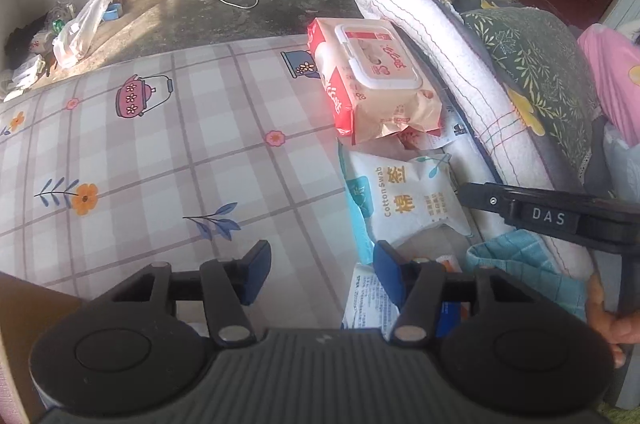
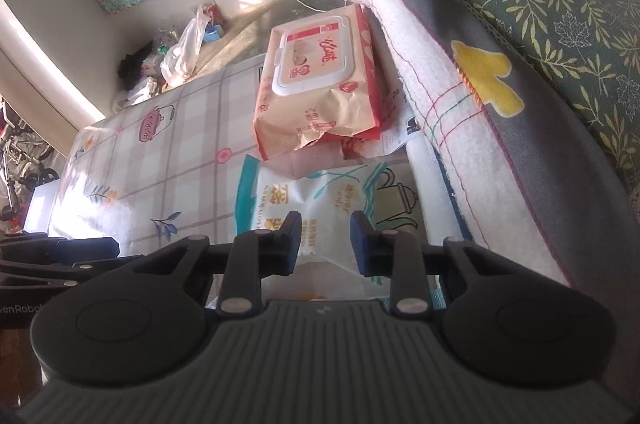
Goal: Organize soft objects
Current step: 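Move the right gripper to the white cotton-swab bag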
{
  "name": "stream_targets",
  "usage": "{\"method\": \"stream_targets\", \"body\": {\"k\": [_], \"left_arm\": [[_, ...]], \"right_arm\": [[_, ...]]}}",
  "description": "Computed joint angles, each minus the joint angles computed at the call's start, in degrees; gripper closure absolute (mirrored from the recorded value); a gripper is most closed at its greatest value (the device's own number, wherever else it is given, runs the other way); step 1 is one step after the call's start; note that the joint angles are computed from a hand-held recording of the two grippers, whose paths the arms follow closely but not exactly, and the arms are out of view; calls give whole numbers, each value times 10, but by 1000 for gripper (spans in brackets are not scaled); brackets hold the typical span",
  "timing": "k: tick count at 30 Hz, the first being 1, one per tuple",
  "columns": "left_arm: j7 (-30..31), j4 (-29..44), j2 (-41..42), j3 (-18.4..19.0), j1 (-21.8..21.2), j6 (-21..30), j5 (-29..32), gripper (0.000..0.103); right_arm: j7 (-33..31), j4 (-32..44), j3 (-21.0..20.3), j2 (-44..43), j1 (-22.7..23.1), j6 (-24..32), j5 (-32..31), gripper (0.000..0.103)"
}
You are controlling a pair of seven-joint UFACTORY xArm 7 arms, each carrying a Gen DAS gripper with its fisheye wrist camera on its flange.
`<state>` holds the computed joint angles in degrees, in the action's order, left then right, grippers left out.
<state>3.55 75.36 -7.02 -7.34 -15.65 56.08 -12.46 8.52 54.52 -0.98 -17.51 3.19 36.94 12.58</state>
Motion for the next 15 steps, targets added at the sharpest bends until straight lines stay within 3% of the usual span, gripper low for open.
{"method": "stream_targets", "body": {"k": [6,12,15], "left_arm": [[-28,42,68,-11,-10,11,-2,47],[-53,94,123,-11,-10,49,-18,46],[-66,120,152,-11,-5,74,-43,47]], "right_arm": [[-53,21,-9,68,1,2,27,73],[-89,40,-23,89,-1,5,123,69],[-109,47,-25,112,-8,16,178,60]]}}
